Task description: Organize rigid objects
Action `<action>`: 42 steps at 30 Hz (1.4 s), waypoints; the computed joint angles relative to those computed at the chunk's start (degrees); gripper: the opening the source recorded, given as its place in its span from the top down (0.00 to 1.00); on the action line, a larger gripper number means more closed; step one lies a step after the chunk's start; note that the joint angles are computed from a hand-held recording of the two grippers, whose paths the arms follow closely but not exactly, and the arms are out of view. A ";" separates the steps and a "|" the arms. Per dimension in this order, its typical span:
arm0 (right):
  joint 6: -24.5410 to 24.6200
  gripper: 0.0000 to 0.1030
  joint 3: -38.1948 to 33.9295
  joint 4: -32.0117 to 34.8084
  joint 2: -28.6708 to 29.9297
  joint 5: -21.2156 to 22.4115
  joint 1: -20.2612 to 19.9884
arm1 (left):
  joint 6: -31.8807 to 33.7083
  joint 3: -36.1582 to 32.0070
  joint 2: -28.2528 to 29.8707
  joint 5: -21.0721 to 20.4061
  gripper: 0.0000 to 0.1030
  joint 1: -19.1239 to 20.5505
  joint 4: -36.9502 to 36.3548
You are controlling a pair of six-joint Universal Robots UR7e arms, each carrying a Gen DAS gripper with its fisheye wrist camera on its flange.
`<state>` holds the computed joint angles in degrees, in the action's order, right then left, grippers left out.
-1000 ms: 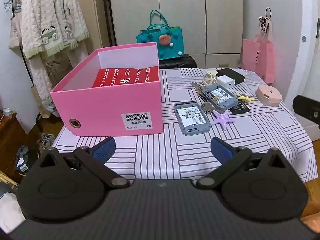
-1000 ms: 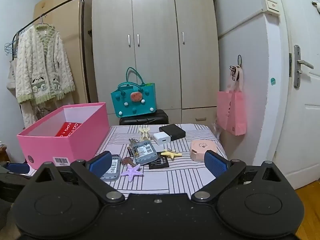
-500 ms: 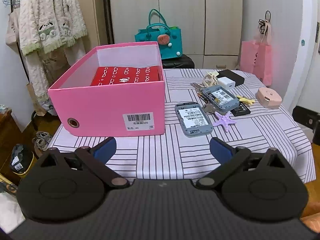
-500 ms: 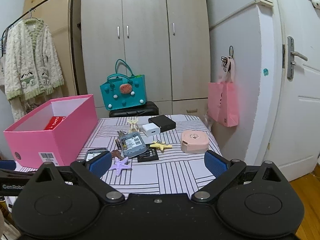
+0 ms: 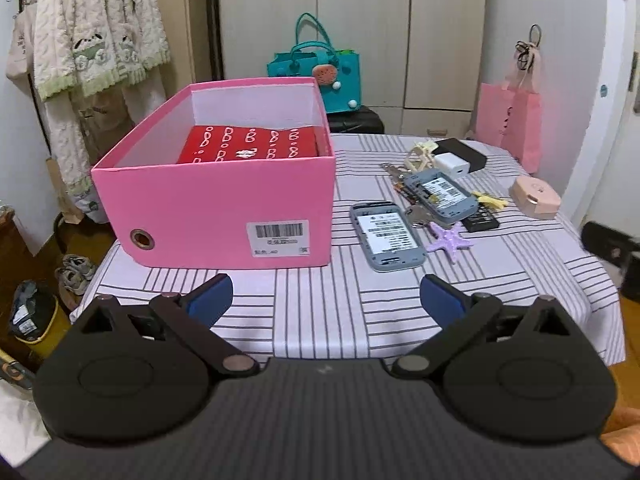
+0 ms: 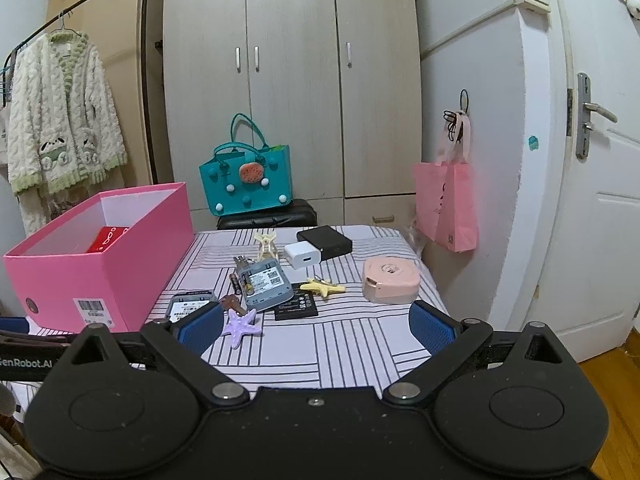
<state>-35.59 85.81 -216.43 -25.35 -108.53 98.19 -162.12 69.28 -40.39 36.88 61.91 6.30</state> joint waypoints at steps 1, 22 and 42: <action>0.19 0.02 0.07 0.42 -0.09 0.12 -0.05 | 0.67 0.71 -0.39 0.15 0.01 -0.06 -1.13; 1.34 0.00 1.26 3.71 -0.38 4.22 -0.49 | 4.21 1.50 -0.70 -2.41 0.00 0.07 -4.85; -0.37 0.00 0.12 3.52 1.05 2.77 -0.29 | 2.37 -0.05 0.19 -2.28 0.00 0.31 -1.10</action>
